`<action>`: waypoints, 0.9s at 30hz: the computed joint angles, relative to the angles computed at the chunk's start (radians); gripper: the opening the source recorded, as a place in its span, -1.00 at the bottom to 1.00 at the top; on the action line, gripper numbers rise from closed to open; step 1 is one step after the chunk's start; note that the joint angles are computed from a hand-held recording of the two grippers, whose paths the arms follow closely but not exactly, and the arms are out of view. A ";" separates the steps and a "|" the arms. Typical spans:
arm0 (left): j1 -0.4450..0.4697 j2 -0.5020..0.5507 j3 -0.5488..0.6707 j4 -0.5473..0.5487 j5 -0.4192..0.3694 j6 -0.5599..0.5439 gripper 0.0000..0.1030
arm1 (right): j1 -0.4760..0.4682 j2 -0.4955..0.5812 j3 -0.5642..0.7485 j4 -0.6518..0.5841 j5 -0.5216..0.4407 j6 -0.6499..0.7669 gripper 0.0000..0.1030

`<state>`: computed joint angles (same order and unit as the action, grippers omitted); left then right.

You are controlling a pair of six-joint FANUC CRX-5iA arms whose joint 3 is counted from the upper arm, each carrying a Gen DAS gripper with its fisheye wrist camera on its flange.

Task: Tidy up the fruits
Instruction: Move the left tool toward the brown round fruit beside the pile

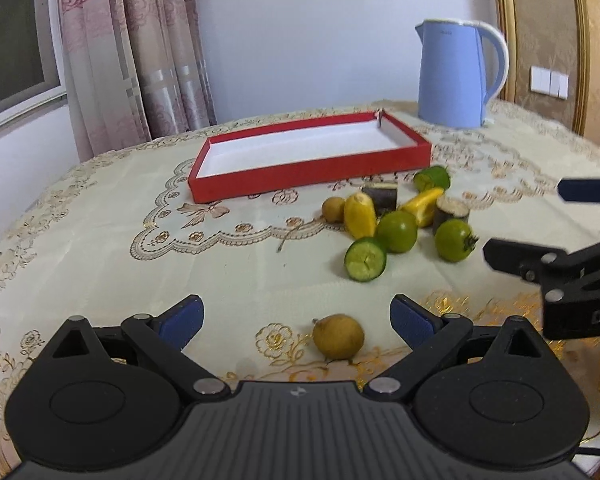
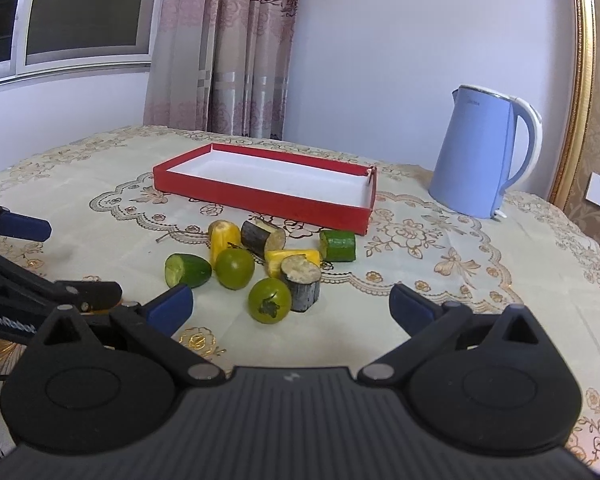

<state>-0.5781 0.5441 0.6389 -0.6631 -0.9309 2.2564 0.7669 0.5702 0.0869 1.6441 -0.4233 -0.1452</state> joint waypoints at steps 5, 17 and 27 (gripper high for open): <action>-0.012 0.016 0.026 -0.071 -0.062 0.003 0.95 | -0.002 0.001 -0.002 0.005 -0.003 -0.001 1.00; 0.092 -0.027 0.004 0.016 0.005 0.043 0.95 | -0.012 0.007 0.009 0.012 0.037 -0.013 1.00; 0.061 -0.014 -0.058 0.140 0.150 -0.130 0.93 | -0.010 0.021 0.027 -0.037 0.027 0.035 1.00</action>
